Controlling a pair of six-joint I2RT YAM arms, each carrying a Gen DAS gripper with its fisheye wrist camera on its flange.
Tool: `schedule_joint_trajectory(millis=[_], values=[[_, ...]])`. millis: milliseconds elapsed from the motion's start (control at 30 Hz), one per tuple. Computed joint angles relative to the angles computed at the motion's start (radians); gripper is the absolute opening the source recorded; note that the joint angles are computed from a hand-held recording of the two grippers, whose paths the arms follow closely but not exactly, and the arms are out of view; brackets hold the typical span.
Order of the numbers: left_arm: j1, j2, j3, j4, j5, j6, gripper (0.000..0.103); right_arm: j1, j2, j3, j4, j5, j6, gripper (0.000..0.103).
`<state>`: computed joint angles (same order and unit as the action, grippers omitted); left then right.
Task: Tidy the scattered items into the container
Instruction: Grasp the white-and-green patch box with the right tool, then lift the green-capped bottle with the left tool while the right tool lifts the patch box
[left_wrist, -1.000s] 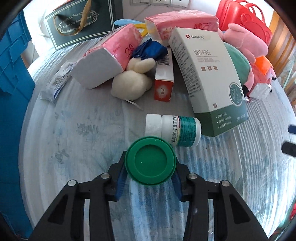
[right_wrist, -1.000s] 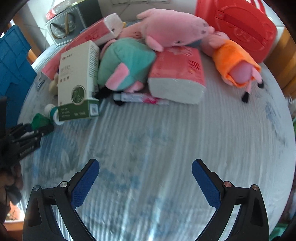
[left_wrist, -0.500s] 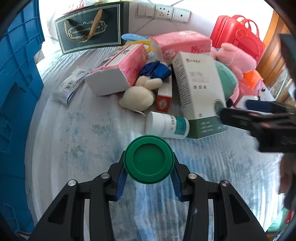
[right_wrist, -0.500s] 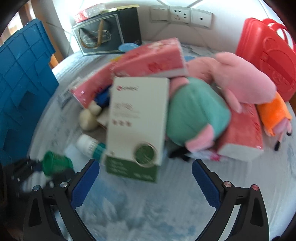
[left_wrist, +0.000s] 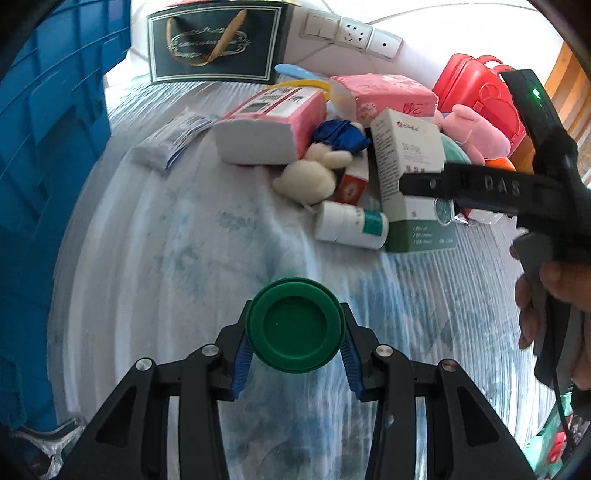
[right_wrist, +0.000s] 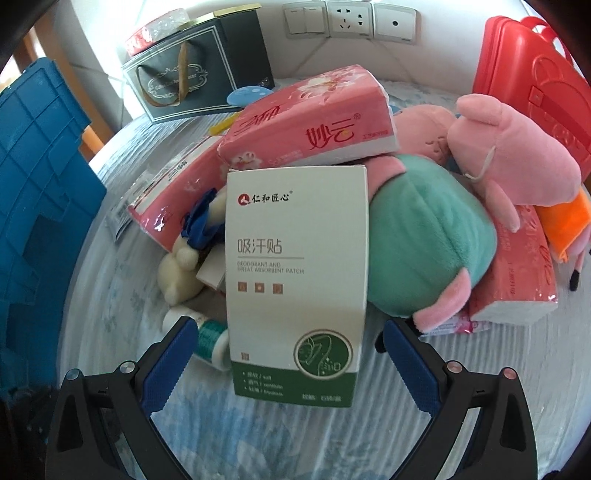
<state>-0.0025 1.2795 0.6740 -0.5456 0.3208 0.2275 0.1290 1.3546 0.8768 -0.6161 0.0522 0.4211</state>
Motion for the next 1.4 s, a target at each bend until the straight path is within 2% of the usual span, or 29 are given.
schedule_joint_trajectory(millis=[233, 367, 400, 433, 700, 933, 1133, 1400], values=[[0.034, -0.022, 0.0, -0.037, 0.013, 0.024, 0.041, -0.006, 0.082, 0.037, 0.027, 0.016, 0.033, 0.099], [0.05, -0.037, 0.003, -0.051, 0.014, 0.031, 0.041, -0.014, 0.139, 0.064, 0.03, 0.034, 0.036, 0.091], [0.052, -0.038, 0.004, -0.055, 0.013, 0.032, 0.041, -0.016, 0.144, 0.067, 0.026, 0.033, 0.028, 0.083], [0.055, -0.04, 0.007, -0.061, 0.012, 0.032, 0.041, -0.016, 0.144, 0.067, 0.022, 0.031, 0.021, 0.08], [0.046, -0.09, 0.026, -0.111, 0.009, 0.015, 0.041, 0.01, 0.03, 0.039, -0.045, 0.032, 0.015, 0.079], [-0.008, -0.164, 0.053, -0.184, -0.015, -0.021, 0.041, 0.017, -0.138, 0.01, -0.186, 0.03, 0.037, 0.079], [-0.086, -0.254, 0.105, -0.287, -0.039, -0.074, 0.041, 0.01, -0.324, 0.021, -0.373, 0.047, 0.046, 0.079], [-0.244, -0.306, 0.256, -0.444, -0.144, -0.166, 0.041, 0.004, -0.511, 0.181, -0.675, 0.062, 0.051, 0.079]])
